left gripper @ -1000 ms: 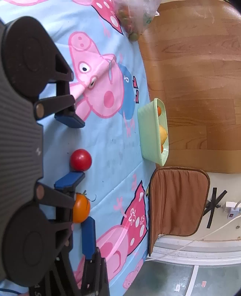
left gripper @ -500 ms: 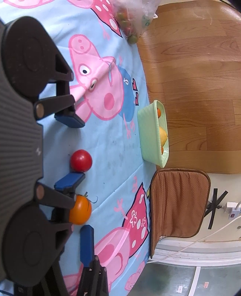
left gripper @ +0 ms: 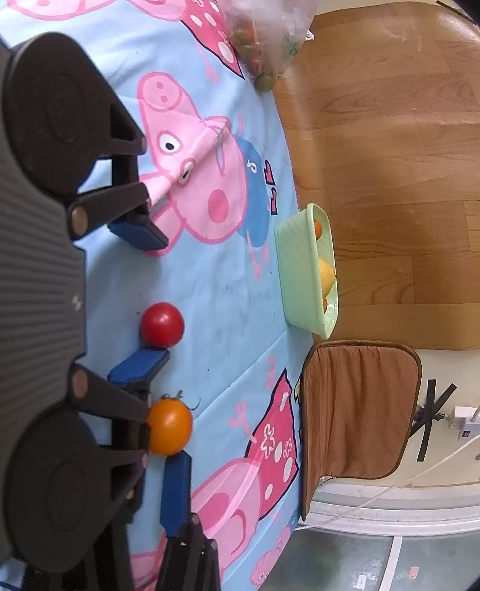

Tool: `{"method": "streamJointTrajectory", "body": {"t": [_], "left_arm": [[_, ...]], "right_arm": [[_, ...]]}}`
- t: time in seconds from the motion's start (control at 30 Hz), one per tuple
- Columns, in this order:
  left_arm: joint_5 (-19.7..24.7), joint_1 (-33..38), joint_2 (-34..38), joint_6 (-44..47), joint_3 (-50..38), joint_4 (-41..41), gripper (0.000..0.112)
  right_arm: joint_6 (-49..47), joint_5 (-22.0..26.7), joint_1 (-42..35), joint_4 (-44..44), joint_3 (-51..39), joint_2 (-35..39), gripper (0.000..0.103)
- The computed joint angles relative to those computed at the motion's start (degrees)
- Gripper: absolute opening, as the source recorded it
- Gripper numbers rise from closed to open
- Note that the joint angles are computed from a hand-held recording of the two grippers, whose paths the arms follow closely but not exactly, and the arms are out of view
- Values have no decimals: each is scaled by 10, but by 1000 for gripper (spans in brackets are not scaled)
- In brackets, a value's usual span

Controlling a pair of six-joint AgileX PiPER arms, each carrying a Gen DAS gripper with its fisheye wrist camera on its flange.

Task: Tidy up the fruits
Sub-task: 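Position the open left gripper around the red cherry tomato while the right gripper aligns on the orange one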

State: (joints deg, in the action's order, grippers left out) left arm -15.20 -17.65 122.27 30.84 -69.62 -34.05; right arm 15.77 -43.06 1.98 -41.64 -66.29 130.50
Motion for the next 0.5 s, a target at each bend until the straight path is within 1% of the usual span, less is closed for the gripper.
{"method": "streamJointTrajectory", "body": {"t": [0.1,0.17,0.23,0.33,0.4,0.5], "left_arm": [[0,1,0,1,0,-5,62],[1,2,0,-3,0,-1,63],[0,1,0,4,-1,-8,63],[4,2,1,23,-5,-32,68],[11,6,2,20,-8,-32,72],[12,6,2,25,-10,-36,72]], "right_arm": [[-2,-12,0,19,4,2,30],[-20,-19,3,43,13,1,30],[-21,-20,3,46,15,0,31],[3,-15,-2,25,7,2,31],[26,-11,-6,5,0,2,31],[64,-3,-12,-31,-11,4,32]]}}
